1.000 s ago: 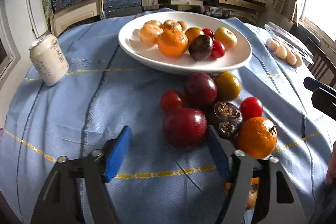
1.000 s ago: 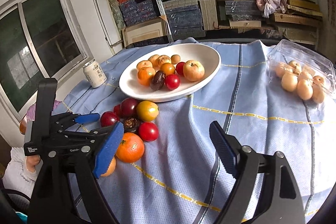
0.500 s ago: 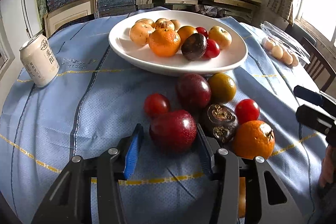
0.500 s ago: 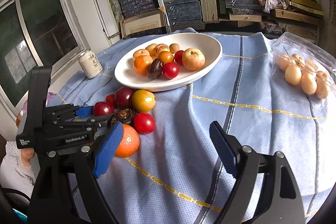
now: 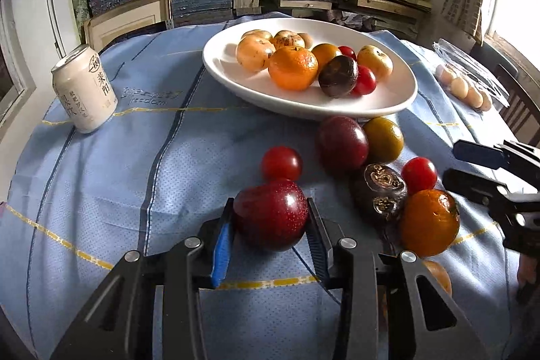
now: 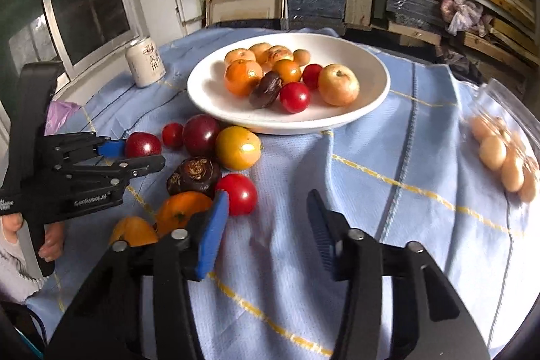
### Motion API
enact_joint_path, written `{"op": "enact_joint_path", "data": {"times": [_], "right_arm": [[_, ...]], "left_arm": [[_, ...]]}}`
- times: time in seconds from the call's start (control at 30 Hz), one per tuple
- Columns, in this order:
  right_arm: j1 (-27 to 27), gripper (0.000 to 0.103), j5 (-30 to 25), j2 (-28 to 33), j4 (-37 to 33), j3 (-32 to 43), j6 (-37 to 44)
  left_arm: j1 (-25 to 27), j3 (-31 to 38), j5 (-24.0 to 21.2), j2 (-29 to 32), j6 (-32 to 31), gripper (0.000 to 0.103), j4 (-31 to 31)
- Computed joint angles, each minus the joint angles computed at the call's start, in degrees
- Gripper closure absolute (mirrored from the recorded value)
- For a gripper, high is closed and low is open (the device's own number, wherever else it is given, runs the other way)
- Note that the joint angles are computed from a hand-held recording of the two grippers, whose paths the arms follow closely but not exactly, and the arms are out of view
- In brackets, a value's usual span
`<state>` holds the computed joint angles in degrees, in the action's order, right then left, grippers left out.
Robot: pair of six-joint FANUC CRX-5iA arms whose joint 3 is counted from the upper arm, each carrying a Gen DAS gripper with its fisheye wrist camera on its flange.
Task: Organize fruits
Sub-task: 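Grasp a dark red plum with the left tool while the right tool grasps a red tomato, then carry the plum and tomato over the white plate and open both tools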
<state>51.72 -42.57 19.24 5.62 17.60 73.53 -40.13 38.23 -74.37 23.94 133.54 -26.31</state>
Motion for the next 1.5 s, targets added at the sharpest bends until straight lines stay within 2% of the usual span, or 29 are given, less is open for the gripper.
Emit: {"op": "enact_joint_path", "data": {"times": [0.17, 0.47, 0.6, 0.67, 1.03, 1.23, 1.5], "right_arm": [[-2.50, 0.059, -6.78, 4.08, -10.93, 9.15, 9.37], [-2.71, 0.060, -8.13, 6.15, -13.52, 11.87, 11.13], [-3.95, 0.065, -9.71, 6.54, -16.83, 13.19, 12.61], [-4.48, 0.073, -10.64, 6.86, -18.23, 13.95, 13.27], [-3.06, 0.074, -6.68, 4.91, -14.09, 9.85, 10.87], [-3.15, 0.074, -1.18, 1.08, -12.71, 5.53, 8.70], [-3.04, 0.074, 2.23, -2.67, -12.81, 1.47, 7.25]], "left_arm": [[-0.09, 0.46, -0.60, 0.32, -0.17, 0.063, -0.27], [-0.06, 0.50, -0.86, 0.34, -0.17, 0.061, -0.44], [-0.06, 0.47, -0.83, 0.32, -0.14, 0.061, -0.43], [-0.08, 0.54, -0.90, 0.36, -0.18, 0.061, -0.47], [-0.10, 0.58, -0.89, 0.38, -0.14, 0.062, -0.46], [-0.21, 0.93, -1.24, 0.50, 0.92, 0.063, -1.04], [-2.31, 1.41, -1.43, -0.57, 3.76, 0.063, -6.23]]}}
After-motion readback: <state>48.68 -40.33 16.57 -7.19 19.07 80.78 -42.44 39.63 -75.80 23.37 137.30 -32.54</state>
